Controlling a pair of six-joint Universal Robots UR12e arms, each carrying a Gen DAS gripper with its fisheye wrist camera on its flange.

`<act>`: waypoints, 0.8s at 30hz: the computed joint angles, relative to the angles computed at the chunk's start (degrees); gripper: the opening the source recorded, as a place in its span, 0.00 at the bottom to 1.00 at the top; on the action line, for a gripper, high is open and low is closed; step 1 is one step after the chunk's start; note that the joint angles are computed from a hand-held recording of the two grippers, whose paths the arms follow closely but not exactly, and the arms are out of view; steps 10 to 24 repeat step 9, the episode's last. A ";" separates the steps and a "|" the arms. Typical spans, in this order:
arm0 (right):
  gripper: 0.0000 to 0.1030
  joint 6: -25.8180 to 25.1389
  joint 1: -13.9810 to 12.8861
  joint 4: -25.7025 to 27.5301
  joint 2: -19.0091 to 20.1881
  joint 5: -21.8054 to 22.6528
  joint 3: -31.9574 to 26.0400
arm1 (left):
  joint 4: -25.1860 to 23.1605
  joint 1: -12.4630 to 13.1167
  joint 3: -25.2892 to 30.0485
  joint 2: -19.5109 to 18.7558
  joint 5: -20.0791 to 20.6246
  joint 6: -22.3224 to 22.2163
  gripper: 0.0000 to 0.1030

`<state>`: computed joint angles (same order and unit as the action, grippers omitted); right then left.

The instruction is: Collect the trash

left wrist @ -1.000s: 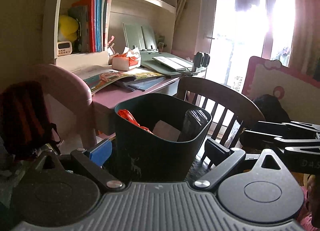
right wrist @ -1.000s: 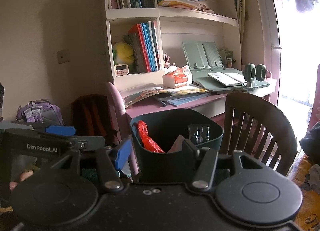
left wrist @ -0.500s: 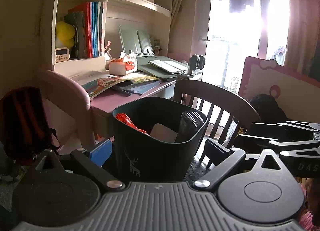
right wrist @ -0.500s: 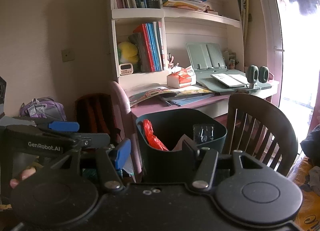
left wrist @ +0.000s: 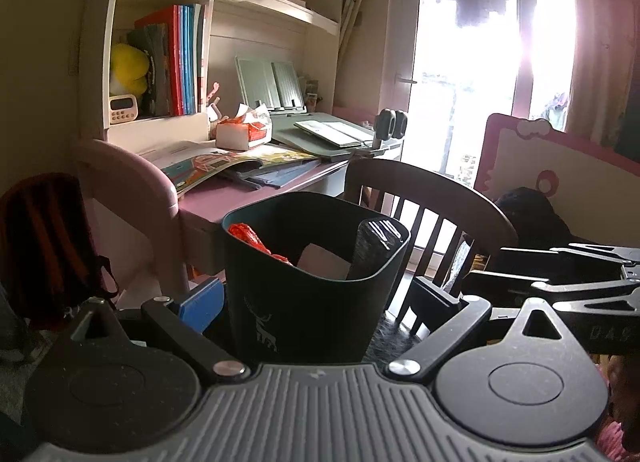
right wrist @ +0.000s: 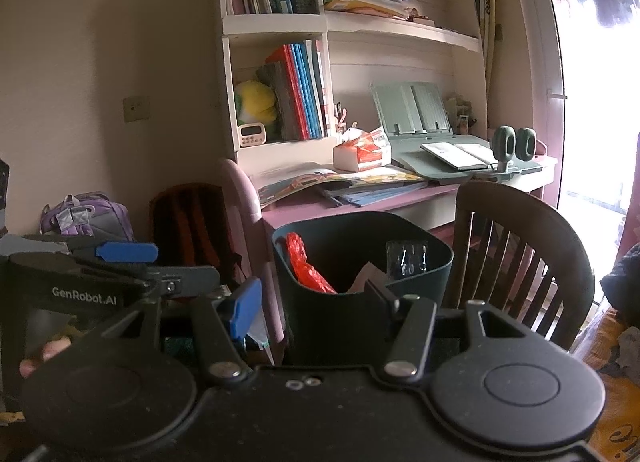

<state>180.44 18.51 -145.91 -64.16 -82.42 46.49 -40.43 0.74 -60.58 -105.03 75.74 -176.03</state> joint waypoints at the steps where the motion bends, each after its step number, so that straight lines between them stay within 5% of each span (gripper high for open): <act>1: 0.55 -0.01 0.05 0.13 0.03 -0.17 -0.01 | -0.16 0.05 0.02 -0.01 -0.20 0.07 0.97; 24: 0.55 0.32 0.15 0.83 0.25 -0.54 -0.13 | -0.40 0.27 -0.58 0.25 -0.62 0.02 0.97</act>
